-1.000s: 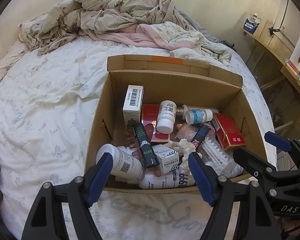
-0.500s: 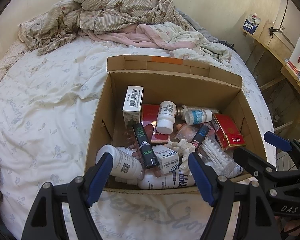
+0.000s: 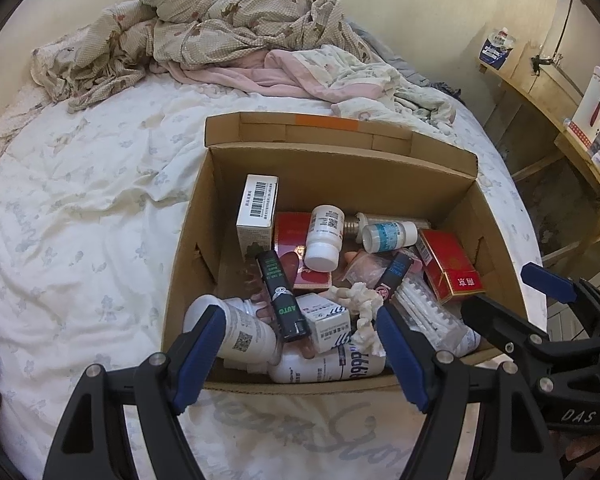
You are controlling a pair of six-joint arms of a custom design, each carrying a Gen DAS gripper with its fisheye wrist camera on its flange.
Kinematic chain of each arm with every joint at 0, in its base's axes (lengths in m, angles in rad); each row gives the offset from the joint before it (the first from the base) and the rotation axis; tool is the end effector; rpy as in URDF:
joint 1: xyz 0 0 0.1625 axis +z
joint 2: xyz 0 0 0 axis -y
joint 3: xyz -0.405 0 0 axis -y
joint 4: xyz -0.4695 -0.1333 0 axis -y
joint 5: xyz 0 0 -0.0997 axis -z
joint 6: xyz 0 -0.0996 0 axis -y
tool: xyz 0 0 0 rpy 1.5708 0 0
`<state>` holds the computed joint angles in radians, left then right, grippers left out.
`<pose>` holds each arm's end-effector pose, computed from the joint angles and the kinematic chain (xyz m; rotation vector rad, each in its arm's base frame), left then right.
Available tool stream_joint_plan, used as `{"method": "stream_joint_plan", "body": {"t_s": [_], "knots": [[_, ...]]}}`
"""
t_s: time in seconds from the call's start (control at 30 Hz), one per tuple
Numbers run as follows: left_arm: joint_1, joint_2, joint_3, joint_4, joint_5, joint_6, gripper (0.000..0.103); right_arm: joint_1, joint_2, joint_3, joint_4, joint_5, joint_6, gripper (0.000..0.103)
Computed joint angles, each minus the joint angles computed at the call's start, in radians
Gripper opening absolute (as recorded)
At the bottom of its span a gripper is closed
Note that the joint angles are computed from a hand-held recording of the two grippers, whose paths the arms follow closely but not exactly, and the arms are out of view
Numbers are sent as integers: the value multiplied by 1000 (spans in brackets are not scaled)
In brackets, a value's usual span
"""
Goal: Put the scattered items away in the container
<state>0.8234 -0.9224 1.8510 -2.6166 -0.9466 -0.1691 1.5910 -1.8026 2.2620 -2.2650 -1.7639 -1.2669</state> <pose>-0.2907 -0.5954 0.0407 0.6905 2.4930 -0.5052 0.1232 -0.4451 0.2766 1.6821 -2.2967 0.1117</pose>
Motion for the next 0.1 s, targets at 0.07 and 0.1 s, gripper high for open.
{"method": "stream_joint_plan", "body": {"t_s": [0.07,0.1], "knots": [[-4,0,6,-24,7,19,78,-5,3,-7,17,12,-2,103],[-5,0,7,-28,11,23,78,-7,6,-10,23,15,-2,103]]}}
